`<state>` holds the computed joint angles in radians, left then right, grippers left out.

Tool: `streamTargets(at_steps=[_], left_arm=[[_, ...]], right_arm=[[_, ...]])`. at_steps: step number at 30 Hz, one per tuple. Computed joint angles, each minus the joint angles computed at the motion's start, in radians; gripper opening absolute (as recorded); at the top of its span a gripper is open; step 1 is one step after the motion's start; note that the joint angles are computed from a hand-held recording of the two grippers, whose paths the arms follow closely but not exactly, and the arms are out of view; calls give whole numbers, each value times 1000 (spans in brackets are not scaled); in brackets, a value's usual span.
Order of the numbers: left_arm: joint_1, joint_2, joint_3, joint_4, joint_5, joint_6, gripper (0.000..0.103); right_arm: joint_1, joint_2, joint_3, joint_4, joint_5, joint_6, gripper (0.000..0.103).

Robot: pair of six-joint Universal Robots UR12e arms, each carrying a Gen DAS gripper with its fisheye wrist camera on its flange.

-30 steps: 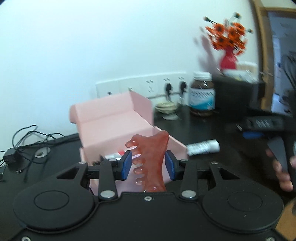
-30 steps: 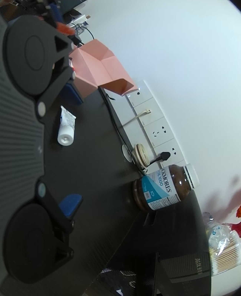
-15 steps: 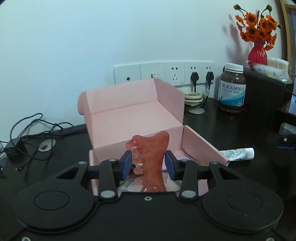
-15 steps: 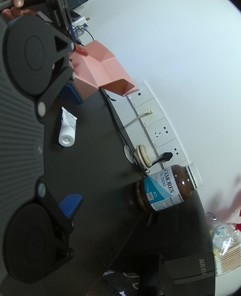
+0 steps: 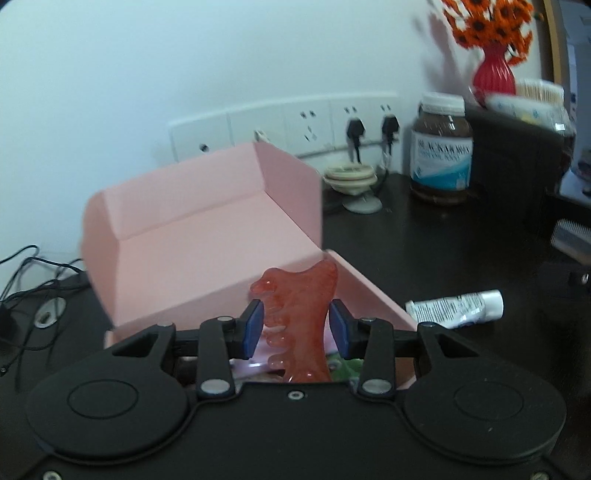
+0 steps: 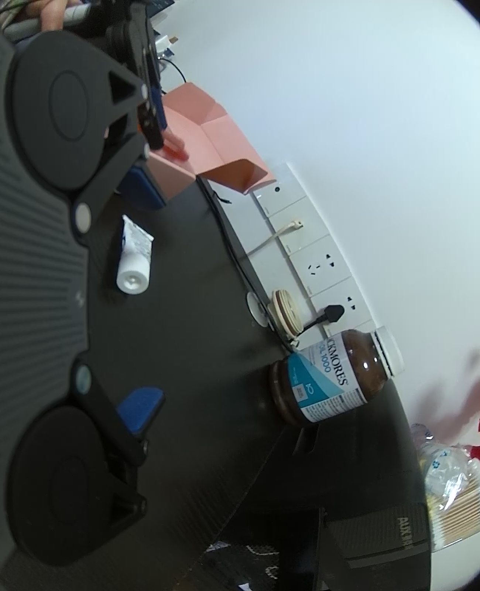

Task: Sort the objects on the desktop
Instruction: 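Carry the red comb up and into the pink box with the left gripper, then open the left gripper to release the red comb in the box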

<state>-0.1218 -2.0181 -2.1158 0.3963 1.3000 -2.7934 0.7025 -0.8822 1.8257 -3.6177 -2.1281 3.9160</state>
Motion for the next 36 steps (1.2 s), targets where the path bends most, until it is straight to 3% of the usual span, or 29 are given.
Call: streamTargets(at_steps=[6, 12, 26, 28, 32, 36], left_arm=[[-1, 3, -1, -44, -2, -11, 40], [10, 19, 19, -153, -32, -26, 41], [8, 14, 18, -137, -26, -39, 42], [6, 11, 17, -122, -16, -43, 47], [4, 2, 2, -33, 20, -38, 84], [13, 10, -15, 10, -13, -5, 88]], right_arm=[[-4, -1, 3, -3, 17, 3, 102], [-8, -3, 6, -3, 32, 9, 102], [-7, -3, 7, -5, 29, 11, 102], [-7, -3, 7, -3, 30, 9, 102], [-8, -4, 8, -5, 34, 12, 102], [-8, -4, 8, -5, 34, 9, 102]])
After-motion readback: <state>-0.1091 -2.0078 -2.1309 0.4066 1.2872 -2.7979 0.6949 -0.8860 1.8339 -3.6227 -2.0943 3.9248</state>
